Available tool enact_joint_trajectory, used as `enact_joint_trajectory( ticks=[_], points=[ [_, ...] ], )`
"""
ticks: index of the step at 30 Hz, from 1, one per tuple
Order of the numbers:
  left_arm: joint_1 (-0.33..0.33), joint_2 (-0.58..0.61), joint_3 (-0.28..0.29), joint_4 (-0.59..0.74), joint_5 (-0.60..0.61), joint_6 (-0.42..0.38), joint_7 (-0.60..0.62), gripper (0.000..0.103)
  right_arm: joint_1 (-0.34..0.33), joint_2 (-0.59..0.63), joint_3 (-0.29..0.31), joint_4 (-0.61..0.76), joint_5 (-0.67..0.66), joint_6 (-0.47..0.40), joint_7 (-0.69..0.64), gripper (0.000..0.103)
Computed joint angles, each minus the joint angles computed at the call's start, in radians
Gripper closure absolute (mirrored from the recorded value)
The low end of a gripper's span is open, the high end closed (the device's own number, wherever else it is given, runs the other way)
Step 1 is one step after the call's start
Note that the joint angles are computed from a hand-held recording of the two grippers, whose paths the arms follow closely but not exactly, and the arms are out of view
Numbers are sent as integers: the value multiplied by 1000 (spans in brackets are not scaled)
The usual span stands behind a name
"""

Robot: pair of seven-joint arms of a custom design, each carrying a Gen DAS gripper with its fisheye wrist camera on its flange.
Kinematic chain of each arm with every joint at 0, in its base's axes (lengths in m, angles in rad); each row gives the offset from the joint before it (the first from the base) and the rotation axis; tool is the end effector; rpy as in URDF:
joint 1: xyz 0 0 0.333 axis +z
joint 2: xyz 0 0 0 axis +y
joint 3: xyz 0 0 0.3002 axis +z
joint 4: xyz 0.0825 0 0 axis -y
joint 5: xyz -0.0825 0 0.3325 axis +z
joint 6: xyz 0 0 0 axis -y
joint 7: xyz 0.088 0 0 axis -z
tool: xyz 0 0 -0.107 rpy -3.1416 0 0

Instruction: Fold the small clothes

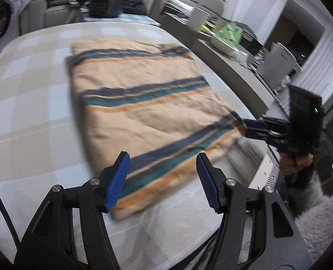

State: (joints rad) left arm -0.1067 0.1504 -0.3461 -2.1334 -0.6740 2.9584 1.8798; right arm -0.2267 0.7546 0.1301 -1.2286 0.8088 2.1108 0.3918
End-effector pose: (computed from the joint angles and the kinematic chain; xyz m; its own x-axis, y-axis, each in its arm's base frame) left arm 0.5221 -0.2000 0.4253 -0.2244 -0.9064 0.3579 -0.8202 -0.0226 -0.5717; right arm 0.7080 -0.0622 0.3617 0.6654 -0.6744 -0.3200 -0.6722 -0.3548 -0.6498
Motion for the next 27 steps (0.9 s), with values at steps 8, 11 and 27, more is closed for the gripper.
enact_joint_trajectory(
  ticks=[8,11,27],
  points=[
    [-49,65,-3,34,99,-2,-9,45,-28,68,9,104,-33,-79,66,68],
    [4,80,-60,28,86,10,4,44,-33,97,17,154,-51,-168,54,68],
    [46,79,-85,35,97,-26,23,44,26,13,-22,28,-132,-7,-127,93]
  ],
)
